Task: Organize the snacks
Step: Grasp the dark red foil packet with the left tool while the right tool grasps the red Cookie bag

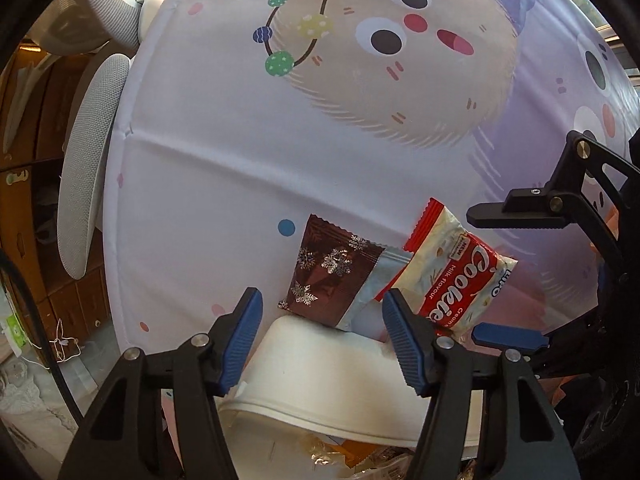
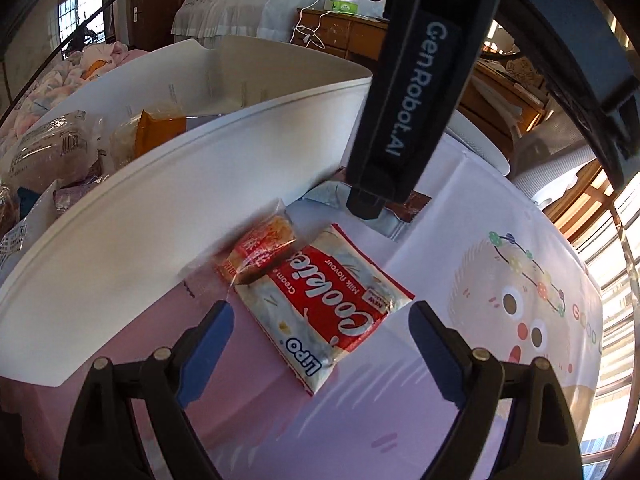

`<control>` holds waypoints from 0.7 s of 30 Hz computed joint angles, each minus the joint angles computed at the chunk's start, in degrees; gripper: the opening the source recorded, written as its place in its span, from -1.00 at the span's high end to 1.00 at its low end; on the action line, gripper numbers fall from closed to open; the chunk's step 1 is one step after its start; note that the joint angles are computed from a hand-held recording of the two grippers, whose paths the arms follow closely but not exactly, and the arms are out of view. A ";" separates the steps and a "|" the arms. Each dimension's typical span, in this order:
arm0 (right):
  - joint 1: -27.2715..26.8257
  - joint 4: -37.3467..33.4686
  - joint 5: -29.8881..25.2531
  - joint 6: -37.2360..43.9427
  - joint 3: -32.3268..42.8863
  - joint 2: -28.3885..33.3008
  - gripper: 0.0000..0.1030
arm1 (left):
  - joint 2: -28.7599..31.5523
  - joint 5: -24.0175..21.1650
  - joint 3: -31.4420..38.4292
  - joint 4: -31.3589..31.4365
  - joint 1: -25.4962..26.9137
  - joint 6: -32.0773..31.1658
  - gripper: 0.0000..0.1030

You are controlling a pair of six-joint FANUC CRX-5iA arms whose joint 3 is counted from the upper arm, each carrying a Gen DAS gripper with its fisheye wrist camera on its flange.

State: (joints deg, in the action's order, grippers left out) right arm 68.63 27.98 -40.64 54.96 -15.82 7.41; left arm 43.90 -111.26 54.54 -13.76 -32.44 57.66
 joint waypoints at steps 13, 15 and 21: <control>-2.13 -2.81 2.78 6.04 2.83 2.78 -0.70 | 3.28 -0.91 2.59 4.18 2.82 2.43 0.14; -2.57 -5.11 2.69 8.57 3.76 3.02 -0.70 | 3.43 -0.82 2.63 4.56 2.98 2.55 0.17; -5.11 -16.31 0.37 17.97 8.27 3.87 -0.66 | 3.94 -1.08 3.11 5.12 3.24 3.06 0.20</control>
State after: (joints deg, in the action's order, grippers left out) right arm 63.52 11.67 -40.28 72.93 -7.55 11.28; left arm 47.84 -112.34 57.64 -8.63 -29.20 60.73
